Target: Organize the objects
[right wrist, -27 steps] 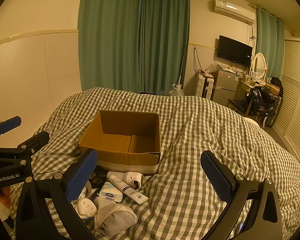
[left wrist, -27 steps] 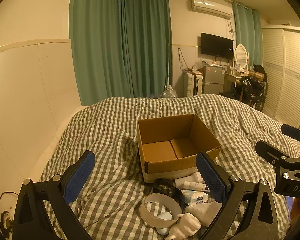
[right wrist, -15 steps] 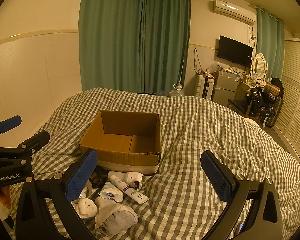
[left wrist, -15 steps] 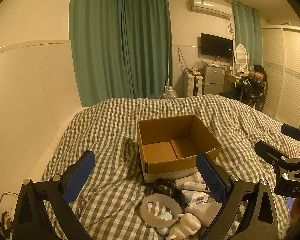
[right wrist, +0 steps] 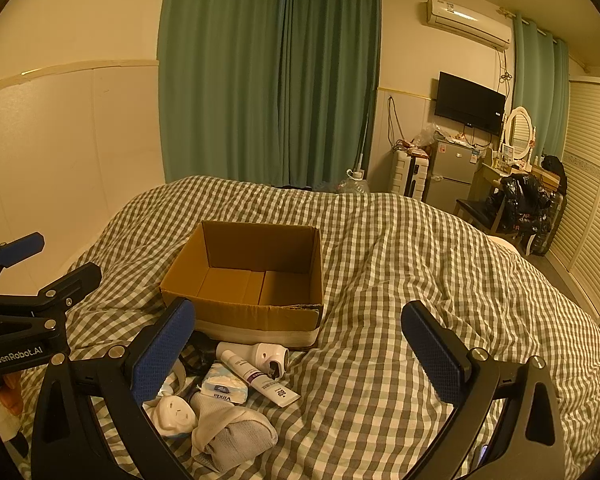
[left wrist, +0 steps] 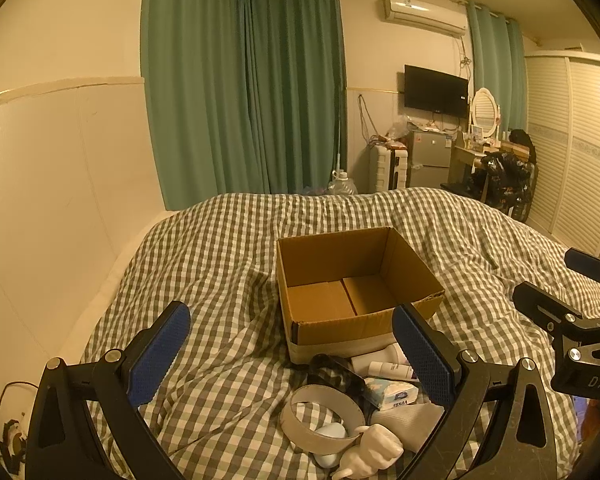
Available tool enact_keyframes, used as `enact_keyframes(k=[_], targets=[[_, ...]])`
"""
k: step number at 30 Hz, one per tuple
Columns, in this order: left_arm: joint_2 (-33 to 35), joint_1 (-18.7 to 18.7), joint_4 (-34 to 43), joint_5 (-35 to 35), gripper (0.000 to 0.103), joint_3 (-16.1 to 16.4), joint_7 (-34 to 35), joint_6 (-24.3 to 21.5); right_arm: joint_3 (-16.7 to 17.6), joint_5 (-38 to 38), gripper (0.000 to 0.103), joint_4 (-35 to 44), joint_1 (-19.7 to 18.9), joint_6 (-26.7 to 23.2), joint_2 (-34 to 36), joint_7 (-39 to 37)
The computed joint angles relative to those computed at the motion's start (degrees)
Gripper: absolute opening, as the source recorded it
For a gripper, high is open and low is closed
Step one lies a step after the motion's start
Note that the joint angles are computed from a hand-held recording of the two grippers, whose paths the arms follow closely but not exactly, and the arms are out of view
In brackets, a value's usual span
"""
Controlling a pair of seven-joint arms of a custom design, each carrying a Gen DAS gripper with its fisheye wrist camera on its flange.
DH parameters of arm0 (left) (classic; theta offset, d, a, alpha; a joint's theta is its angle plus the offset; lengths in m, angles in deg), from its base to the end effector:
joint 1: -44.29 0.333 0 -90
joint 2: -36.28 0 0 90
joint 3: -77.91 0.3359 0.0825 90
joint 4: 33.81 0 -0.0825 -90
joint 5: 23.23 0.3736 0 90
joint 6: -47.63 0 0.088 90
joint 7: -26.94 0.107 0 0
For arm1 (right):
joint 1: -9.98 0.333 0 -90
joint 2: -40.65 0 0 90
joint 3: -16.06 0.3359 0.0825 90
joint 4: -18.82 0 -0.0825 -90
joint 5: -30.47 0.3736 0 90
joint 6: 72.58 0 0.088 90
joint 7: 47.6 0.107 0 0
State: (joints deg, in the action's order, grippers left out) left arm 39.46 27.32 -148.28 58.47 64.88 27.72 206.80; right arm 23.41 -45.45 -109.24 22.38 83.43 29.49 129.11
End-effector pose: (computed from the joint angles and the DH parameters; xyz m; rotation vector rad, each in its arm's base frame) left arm 0.4896 -0.3304 0.5096 -1.4397 1.7063 -0.9629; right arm 0.4667 0.2094 0.5289 -1.5453 1.6691 -1.0310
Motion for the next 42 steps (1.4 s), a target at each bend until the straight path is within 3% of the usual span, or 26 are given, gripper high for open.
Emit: enact_keyframes(k=[24,26,42], targets=[[0.0,0.0,-0.2,0.4,0.103,0.0,0.0,0.3,0.4,0.1,0.103,0.3,0.6,-0.8,0.1,0.1],[0.2,0.6,-0.2,1.1,0.103,0.4,1.1,3.8,0.4,-0.1,0.103,0.3,0.7,-0.7,0.1,0.3],[-0.4,0.6,-1.0,-0.8,0.103,0.2,2.0,3.6,0.4,-0.3,0.103,0.2,0.9,0.0,0.0,0.2]])
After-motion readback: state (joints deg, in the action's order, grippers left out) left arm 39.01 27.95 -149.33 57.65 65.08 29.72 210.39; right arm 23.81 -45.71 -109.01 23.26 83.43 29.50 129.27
